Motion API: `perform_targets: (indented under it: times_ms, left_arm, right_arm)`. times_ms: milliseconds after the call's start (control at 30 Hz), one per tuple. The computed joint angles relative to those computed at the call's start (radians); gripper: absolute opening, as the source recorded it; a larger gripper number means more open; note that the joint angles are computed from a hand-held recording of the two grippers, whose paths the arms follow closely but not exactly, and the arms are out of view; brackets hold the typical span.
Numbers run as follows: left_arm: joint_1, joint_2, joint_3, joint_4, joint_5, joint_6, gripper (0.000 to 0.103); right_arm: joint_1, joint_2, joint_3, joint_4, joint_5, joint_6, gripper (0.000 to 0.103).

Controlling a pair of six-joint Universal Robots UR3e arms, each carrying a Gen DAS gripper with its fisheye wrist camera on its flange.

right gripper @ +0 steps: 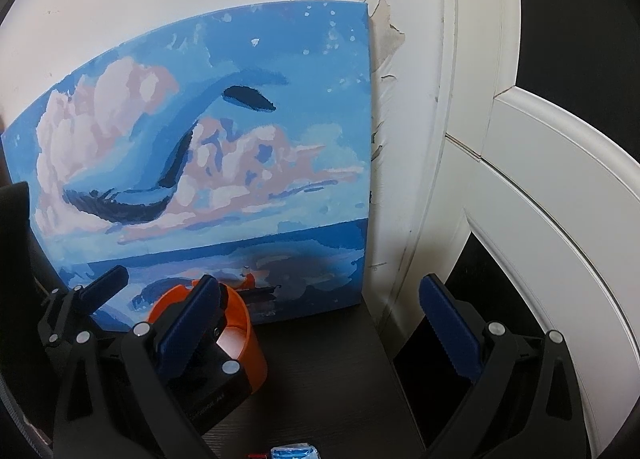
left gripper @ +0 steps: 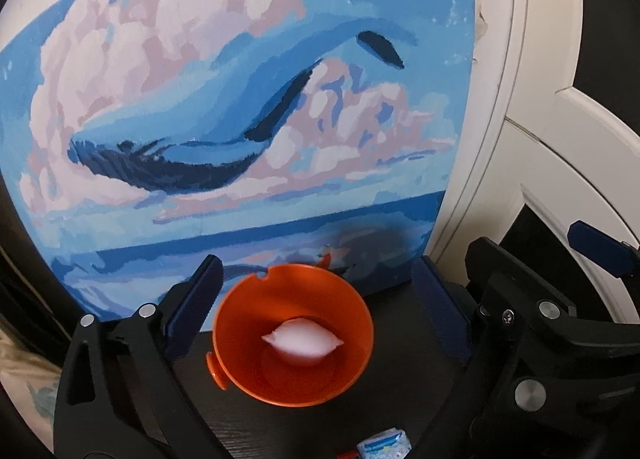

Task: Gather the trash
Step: 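Open the left gripper to drop the white pouch into the orange bucket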

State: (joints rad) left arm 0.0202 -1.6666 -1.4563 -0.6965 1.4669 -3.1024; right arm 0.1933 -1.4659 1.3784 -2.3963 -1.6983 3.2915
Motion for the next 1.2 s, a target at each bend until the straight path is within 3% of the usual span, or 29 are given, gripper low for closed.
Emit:
perform_targets:
  times_ms: [900,1033,1200]
  left_arm:
    - [-0.007,0.103,-0.087,-0.004,0.013,0.022,0.094]
    - [-0.027,0.126,-0.097,-0.005,0.043,0.034,0.094]
    - [-0.001,0.198,-0.147,-0.039,-0.015,0.03,0.094]
  right_arm:
    - [-0.054,-0.145,0.108,0.04,0.054,-0.014,0.099]
    - [-0.086,-0.197,0.129,0.081,0.115,-0.028,0.099]
    - [-0.113,-0.272,0.173,0.107,0.159,-0.051,0.099]
